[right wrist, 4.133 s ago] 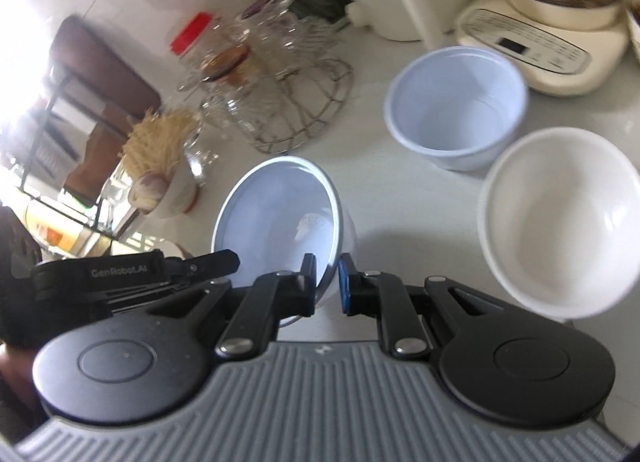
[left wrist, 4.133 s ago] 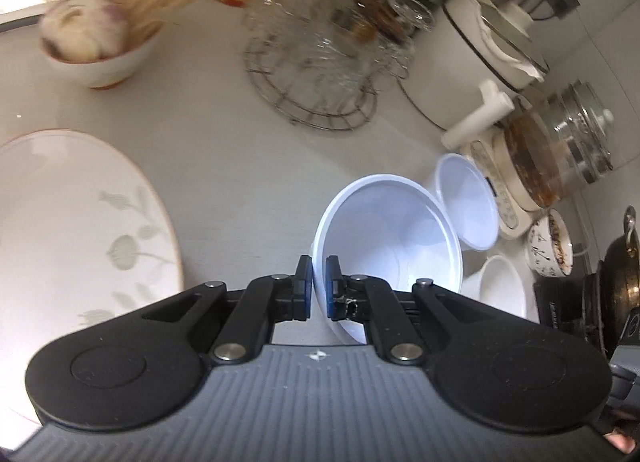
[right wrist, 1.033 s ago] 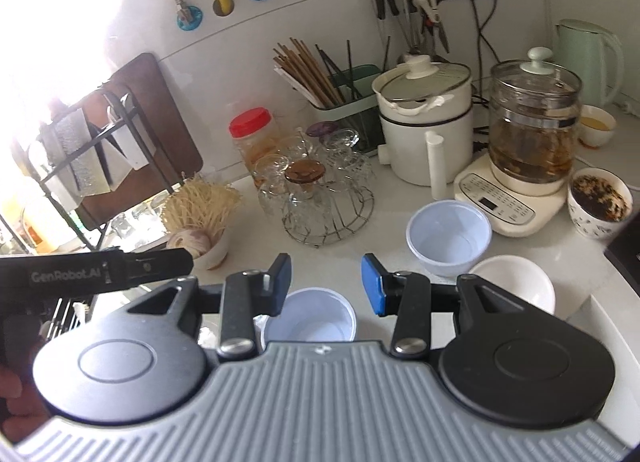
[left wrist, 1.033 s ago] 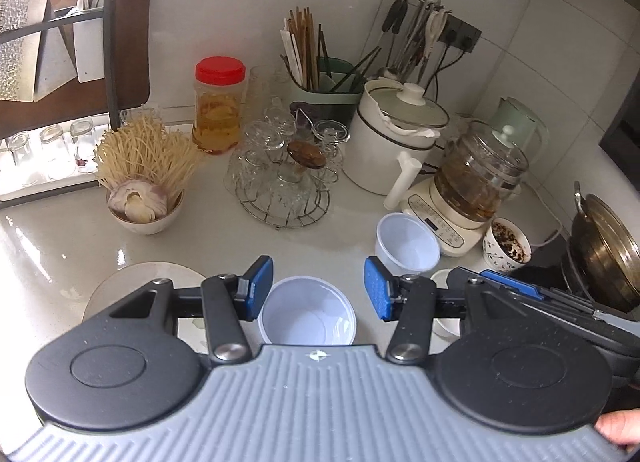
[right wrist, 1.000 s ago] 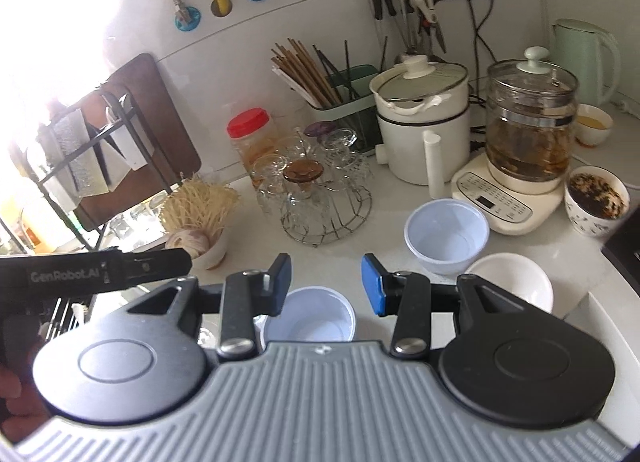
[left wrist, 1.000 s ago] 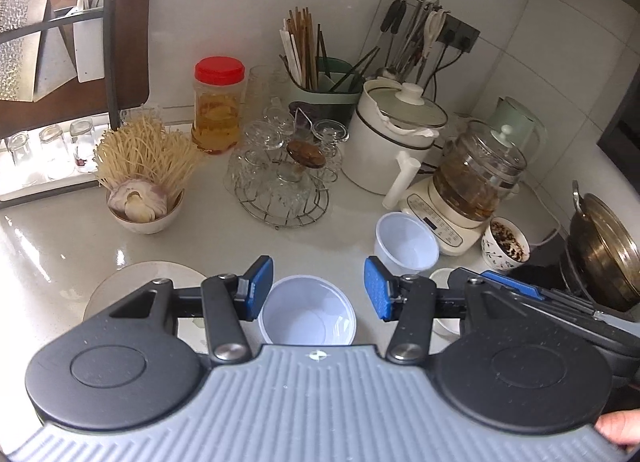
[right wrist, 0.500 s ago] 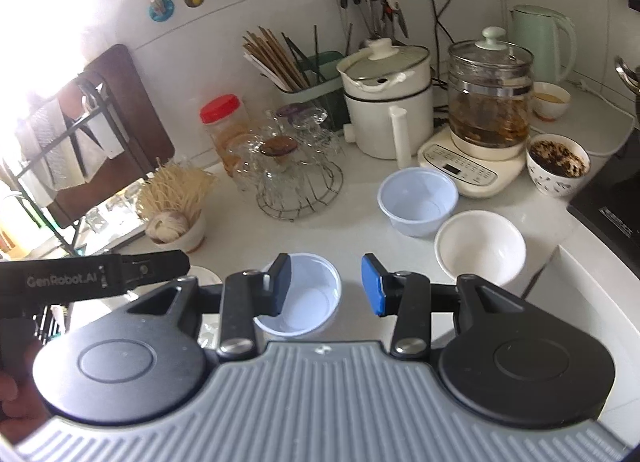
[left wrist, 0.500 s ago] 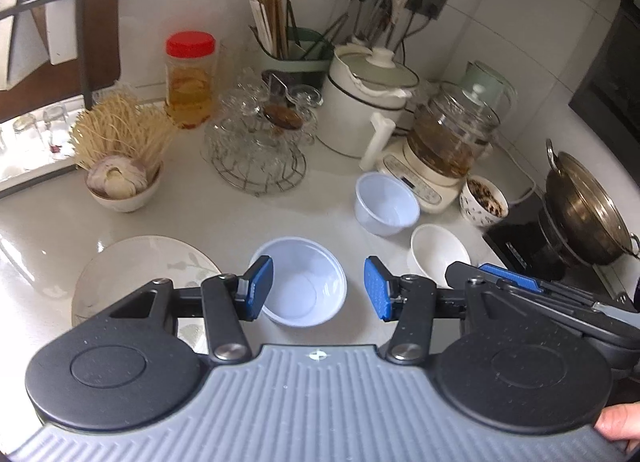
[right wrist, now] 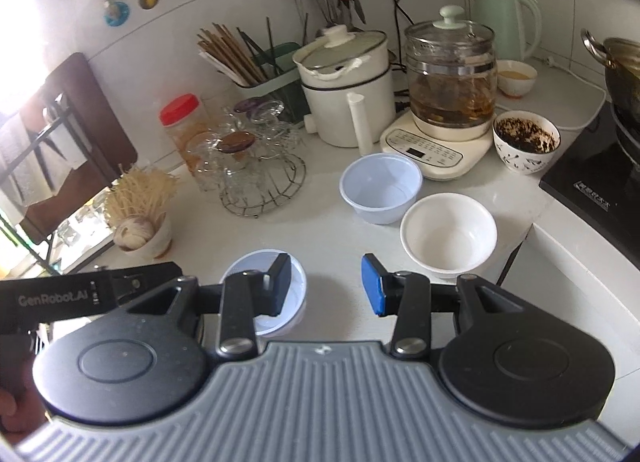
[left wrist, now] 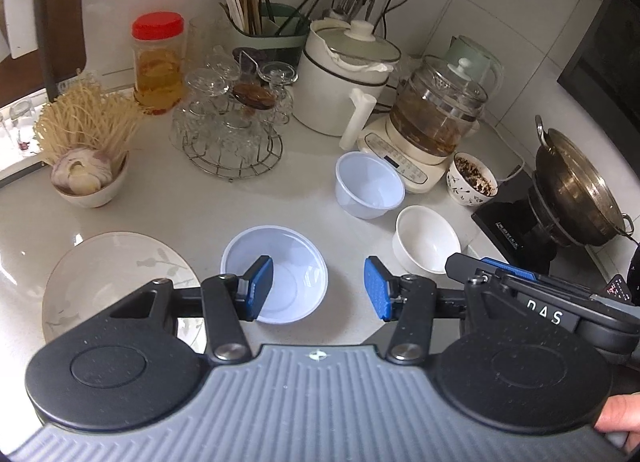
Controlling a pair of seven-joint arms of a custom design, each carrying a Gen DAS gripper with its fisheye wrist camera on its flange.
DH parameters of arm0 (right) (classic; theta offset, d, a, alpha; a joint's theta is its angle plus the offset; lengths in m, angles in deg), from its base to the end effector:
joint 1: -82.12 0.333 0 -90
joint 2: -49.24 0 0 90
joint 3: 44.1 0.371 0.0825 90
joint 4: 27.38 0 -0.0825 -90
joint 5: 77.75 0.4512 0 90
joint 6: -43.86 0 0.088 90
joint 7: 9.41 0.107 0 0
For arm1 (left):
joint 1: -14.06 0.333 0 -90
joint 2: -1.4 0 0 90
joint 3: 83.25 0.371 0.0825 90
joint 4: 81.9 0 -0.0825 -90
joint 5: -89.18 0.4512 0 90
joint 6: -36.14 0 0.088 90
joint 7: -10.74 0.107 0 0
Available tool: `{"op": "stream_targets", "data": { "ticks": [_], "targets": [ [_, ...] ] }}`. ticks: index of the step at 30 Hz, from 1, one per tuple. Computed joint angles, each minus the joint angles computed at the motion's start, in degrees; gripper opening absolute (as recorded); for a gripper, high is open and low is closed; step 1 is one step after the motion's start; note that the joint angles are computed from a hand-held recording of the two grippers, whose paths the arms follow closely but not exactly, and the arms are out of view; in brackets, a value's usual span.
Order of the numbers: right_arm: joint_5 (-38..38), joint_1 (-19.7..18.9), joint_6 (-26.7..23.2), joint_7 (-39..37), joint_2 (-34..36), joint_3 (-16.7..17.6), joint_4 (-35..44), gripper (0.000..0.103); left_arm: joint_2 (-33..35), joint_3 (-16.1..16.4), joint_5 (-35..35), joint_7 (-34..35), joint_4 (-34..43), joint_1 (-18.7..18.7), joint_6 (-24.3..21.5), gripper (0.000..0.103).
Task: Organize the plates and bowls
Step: 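Raise the open left tool up away from the placed bowl, then move the left tool to a second white bowl by the kettle base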
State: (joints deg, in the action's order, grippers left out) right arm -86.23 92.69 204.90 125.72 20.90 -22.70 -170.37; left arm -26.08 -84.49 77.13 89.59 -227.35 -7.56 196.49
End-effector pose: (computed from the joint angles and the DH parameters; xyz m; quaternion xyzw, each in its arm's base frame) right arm 0.3994 0.2804 0.5561 -0.6237 0.6747 -0.1772 0.3527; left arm 0.4419 -0.1767 0.5409 -0.6466 0.6696 -0.3476 0.1128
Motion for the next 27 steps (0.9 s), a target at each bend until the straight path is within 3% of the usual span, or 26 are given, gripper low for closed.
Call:
{"op": "stream_targets", "data": {
  "ticks": [9, 17, 21, 27],
  "targets": [
    [0.05, -1.18, 2.51, -3.32, 5.57, -3.31, 2.57, 0.043, 8.66, -2.04, 0.31, -0.69, 6.85, 1.81, 0.00, 0.056],
    [2.46, -0.42, 2.33, -7.95, 12.72, -8.40, 7.29, 0.044, 19.13, -5.36, -0.51, -0.91, 16.26, 4.88, -1.91, 0.056],
    [2.59, -0.20, 3.10, -9.43, 16.23, -10.41, 9.30, 0.069, 23.84, -7.21, -1.11, -0.96, 20.66, 6.85, -3.49, 0.059],
    [8.20, 1.93, 2.81, -15.10, 20.80, -14.34, 12.08, 0.068, 30.44, -9.64, 0.82, -2.20, 26.43, 9.64, -4.61, 0.061]
  ]
}}
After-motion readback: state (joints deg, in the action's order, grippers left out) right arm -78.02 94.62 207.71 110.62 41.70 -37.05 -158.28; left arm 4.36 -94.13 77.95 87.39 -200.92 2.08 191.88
